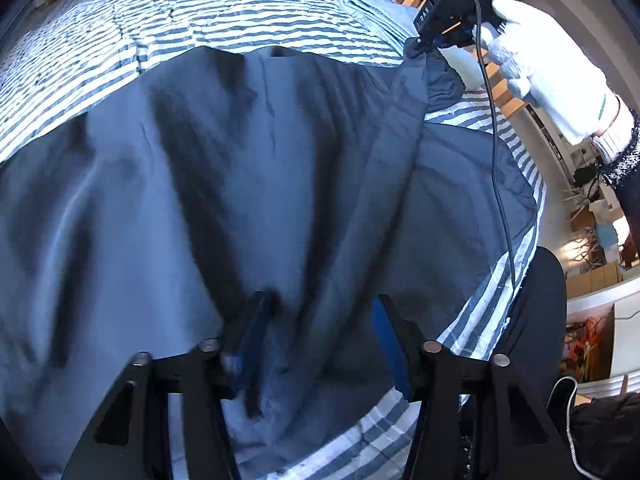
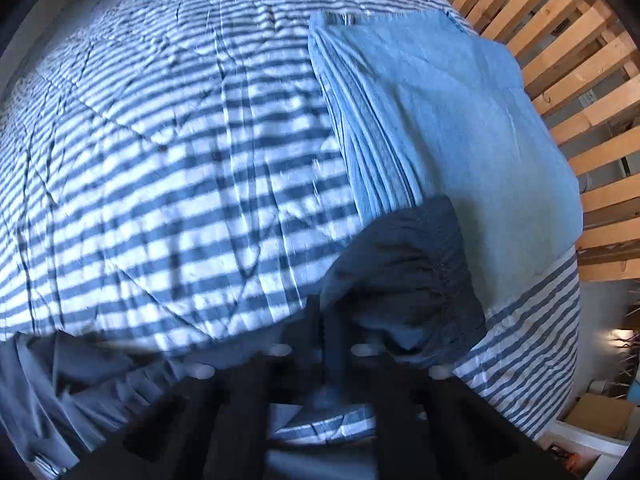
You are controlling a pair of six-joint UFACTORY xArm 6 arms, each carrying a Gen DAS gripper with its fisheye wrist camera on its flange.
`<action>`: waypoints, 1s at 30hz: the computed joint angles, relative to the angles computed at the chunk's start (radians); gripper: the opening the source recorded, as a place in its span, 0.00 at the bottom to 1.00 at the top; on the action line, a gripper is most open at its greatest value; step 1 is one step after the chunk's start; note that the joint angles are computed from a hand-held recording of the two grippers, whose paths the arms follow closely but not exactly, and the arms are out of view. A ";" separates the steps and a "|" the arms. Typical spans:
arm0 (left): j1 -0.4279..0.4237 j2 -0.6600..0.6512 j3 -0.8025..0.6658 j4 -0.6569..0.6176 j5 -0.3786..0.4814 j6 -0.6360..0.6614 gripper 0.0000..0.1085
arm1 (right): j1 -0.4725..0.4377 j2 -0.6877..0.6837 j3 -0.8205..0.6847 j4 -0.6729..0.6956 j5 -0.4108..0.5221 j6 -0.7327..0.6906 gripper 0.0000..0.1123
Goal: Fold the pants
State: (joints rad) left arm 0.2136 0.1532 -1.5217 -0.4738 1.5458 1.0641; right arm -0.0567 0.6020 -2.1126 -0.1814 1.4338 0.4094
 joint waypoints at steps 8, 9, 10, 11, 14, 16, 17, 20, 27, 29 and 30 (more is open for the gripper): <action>0.022 -0.026 0.010 -0.015 -0.021 0.062 0.03 | -0.038 -0.497 0.573 0.023 -0.319 0.048 0.01; 0.030 -0.039 0.014 -0.020 -0.023 0.080 0.03 | -0.043 -0.578 0.651 0.025 -0.338 0.055 0.01; 0.038 -0.046 0.012 -0.023 -0.018 0.094 0.03 | -0.047 -0.633 0.703 0.030 -0.343 0.054 0.01; 0.049 -0.050 0.007 -0.025 -0.005 0.109 0.03 | -0.051 -0.716 0.786 0.039 -0.350 0.050 0.01; 0.080 -0.053 -0.004 0.013 0.023 0.147 0.03 | -0.047 -0.826 0.919 0.069 -0.285 -0.019 0.03; 0.092 -0.054 0.004 0.052 0.026 0.162 0.03 | -0.055 -0.881 1.008 0.129 -0.206 -0.109 0.07; 0.098 -0.048 0.002 0.074 0.036 0.165 0.03 | -0.070 -0.913 1.059 0.164 -0.175 -0.146 0.08; 0.110 -0.027 -0.017 0.135 0.082 0.188 0.03 | -0.133 -1.006 1.166 0.207 -0.211 -0.150 0.12; 0.095 -0.044 0.009 0.160 0.055 0.175 0.04 | -0.304 -0.995 1.174 0.202 -0.299 -0.121 0.23; 0.089 -0.040 0.003 0.157 0.048 0.164 0.04 | -0.331 -0.960 1.158 0.193 -0.318 -0.120 0.29; 0.088 -0.035 -0.005 0.156 0.058 0.161 0.04 | -0.339 -0.944 1.150 0.203 -0.322 -0.124 0.33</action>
